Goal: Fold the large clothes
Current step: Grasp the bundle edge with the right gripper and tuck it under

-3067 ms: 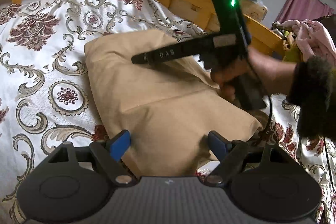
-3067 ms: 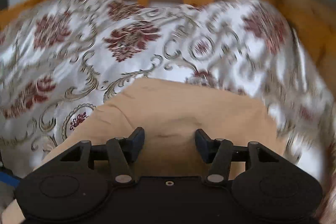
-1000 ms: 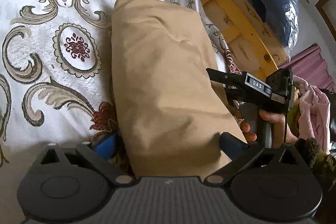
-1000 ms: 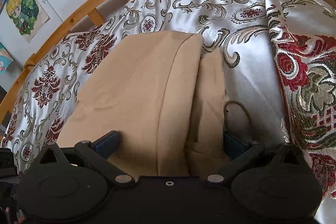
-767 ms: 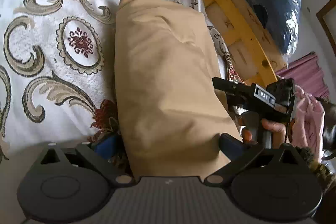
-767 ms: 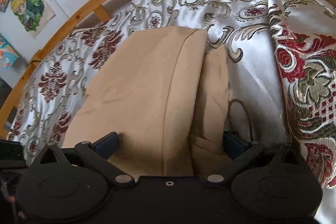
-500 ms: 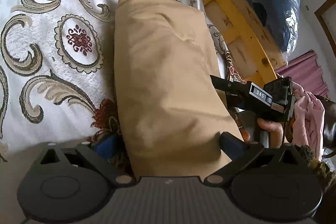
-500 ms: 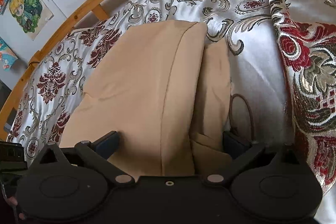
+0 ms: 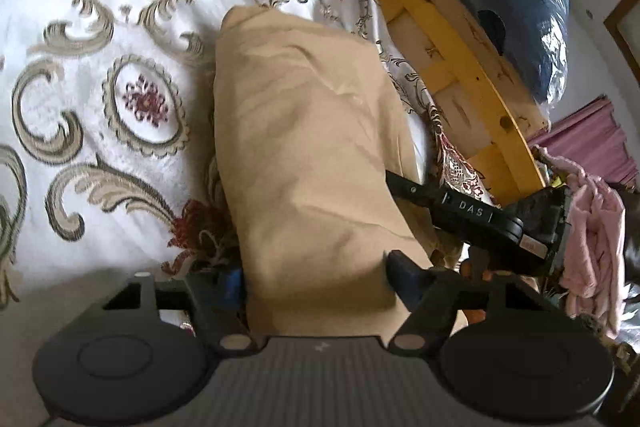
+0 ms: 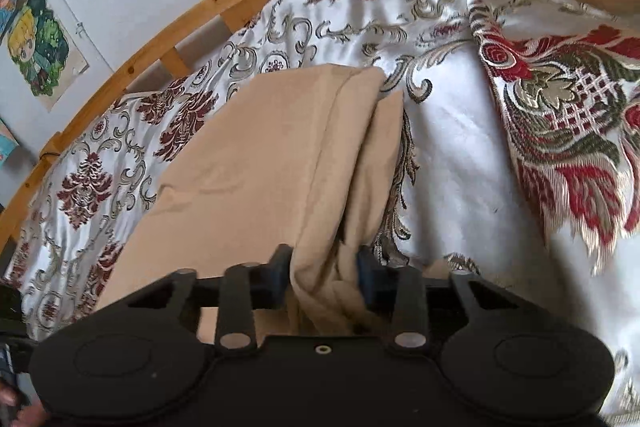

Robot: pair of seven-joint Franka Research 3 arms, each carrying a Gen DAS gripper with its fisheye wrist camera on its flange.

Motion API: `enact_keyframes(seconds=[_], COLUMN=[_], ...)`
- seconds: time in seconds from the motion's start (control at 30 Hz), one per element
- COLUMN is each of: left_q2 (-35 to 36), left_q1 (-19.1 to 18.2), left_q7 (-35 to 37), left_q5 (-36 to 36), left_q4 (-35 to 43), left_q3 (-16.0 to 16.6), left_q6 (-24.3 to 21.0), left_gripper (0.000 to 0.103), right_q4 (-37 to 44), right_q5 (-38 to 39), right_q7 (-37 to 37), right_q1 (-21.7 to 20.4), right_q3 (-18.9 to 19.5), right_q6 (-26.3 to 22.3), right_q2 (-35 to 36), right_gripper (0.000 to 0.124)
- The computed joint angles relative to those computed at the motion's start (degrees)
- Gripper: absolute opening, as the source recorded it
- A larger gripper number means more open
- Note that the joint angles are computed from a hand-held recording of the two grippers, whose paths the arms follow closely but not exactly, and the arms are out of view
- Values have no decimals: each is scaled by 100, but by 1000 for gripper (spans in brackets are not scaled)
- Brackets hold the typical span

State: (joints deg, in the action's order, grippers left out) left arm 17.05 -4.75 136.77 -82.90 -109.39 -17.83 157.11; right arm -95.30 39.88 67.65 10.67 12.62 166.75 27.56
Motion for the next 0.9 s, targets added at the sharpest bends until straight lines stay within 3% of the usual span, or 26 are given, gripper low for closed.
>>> enact_keyframes(seconds=[0.1,0.2,0.27,0.3,0.37,0.4,0.47,0.5,0.53,0.57,0.67,0.73,0.87,0.9], left_q2=[-187,-394,-488,-491,-467,-441,-384,-360,-336,-306,-159,-46,72,82], left_q1=[-50,-111,-141,-151,-148,-130,-59,-8,14,31,56,108,190,196], left_q7=[124,-117,-308,-424,-616,-665,-787,-820,-819,-795,-740,-729,-713,-664], left_q5=[-16,191,320,396,567,616,667,667,658,659,687,620,488,435], left_q4=[-132,-292,-386,-398,-407,-398,-379,-370,-352,-330,-220,-147,-51,-42], left_q3=[-4,50,86,104,130,135,144,148,140,133,99,62,12,-3], left_q6=[210,276,286,257,180,125,-58,-192,-250,-297,-390,-485,-604,-587], left_gripper=[67,66,66,66,67,70,75,80,84,86,95,99,100,94], right_q4=[-258,-410,-398,-372,-277,-250,-163,-116,-40,76,541,884,813,786], right_q5=[31,405,300,23,-346,-532,-802,-782,-662,-599,-755,-463,91,167], right_q7=[-7,-396,-251,52,518,685,803,688,443,268,536,502,58,-83], right_q1=[103,-152,-12,230,470,556,572,450,255,134,164,-48,-199,-206], right_q3=[51,490,332,31,-290,-412,-485,-369,-170,-76,-294,-147,116,155], right_q6=[483,789,657,546,328,291,163,92,-12,-170,-834,-1296,-1164,-1193], right_q2=[-143,-274,-329,-337,-307,-294,-256,-229,-184,-120,155,414,443,419], right_gripper=[19,15,15,15,21,30,59,80,88,89,101,102,100,92])
